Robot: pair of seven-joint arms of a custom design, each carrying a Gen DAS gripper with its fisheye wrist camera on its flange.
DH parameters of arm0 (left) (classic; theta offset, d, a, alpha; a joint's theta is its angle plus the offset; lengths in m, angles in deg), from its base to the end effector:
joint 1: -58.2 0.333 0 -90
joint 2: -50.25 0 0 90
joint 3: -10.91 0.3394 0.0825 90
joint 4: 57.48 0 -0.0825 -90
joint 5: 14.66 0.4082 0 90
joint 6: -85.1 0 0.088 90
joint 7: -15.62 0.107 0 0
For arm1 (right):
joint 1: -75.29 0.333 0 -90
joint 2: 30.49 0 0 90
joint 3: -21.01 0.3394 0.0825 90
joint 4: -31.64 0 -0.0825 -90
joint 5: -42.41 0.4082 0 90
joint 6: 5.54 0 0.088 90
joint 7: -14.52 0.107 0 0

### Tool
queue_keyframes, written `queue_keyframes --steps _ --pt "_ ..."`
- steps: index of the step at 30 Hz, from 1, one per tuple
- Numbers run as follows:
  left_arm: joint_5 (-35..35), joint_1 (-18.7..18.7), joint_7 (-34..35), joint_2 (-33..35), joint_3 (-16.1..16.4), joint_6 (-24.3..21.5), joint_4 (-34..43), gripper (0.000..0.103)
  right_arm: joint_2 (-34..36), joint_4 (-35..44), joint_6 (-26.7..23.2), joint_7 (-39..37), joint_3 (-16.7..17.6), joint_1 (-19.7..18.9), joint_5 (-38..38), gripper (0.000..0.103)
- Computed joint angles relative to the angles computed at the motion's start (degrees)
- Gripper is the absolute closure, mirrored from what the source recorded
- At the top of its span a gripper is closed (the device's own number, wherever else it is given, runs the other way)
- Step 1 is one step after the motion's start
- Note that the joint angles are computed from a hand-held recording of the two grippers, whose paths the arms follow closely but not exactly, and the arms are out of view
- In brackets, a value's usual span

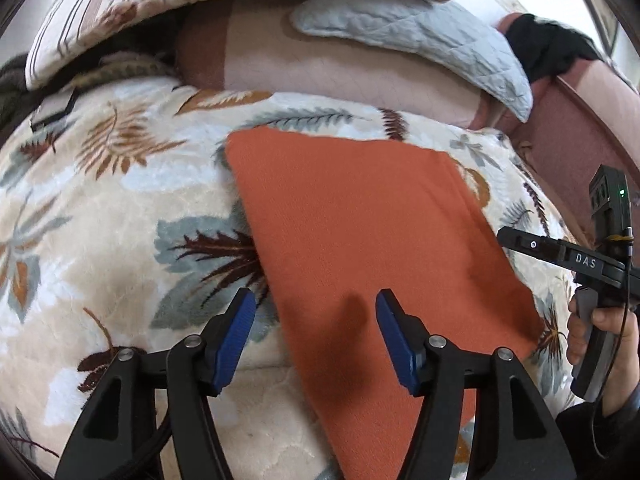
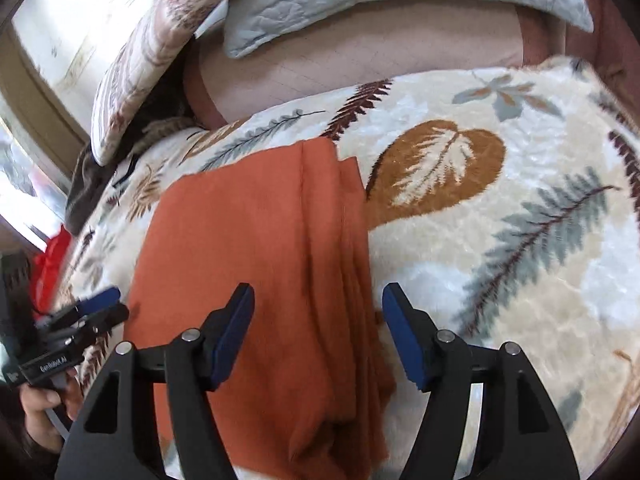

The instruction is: Fold small clothes

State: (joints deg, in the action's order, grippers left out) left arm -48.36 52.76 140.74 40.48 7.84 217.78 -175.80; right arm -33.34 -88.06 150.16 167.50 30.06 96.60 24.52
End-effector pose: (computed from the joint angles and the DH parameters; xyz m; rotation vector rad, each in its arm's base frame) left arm 0.5541 -0.0953 0.5709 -1.5428 2.4587 -0.9609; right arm 0.5131 0.3151 0.5352 -1.4294 1.9933 -0.2654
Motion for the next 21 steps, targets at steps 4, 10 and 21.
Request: queue_keyframes --steps 4,10,21 --pt "1.24 0.17 -1.76 1.47 -0.47 -0.57 0.71 0.030 1.54 -0.35 2.46 -4.10 -0.70 0.28 5.67 0.035" --pt "-0.64 0.47 -2.40 3.44 -1.14 -2.54 2.17 0.023 3.07 -1.32 6.51 -14.07 -0.97 1.50 16.26 0.035" --pt "-1.78 1.16 -3.26 5.50 -2.36 -3.54 3.33 0.022 4.81 -3.46 14.18 -24.62 -1.42 2.07 26.74 0.037"
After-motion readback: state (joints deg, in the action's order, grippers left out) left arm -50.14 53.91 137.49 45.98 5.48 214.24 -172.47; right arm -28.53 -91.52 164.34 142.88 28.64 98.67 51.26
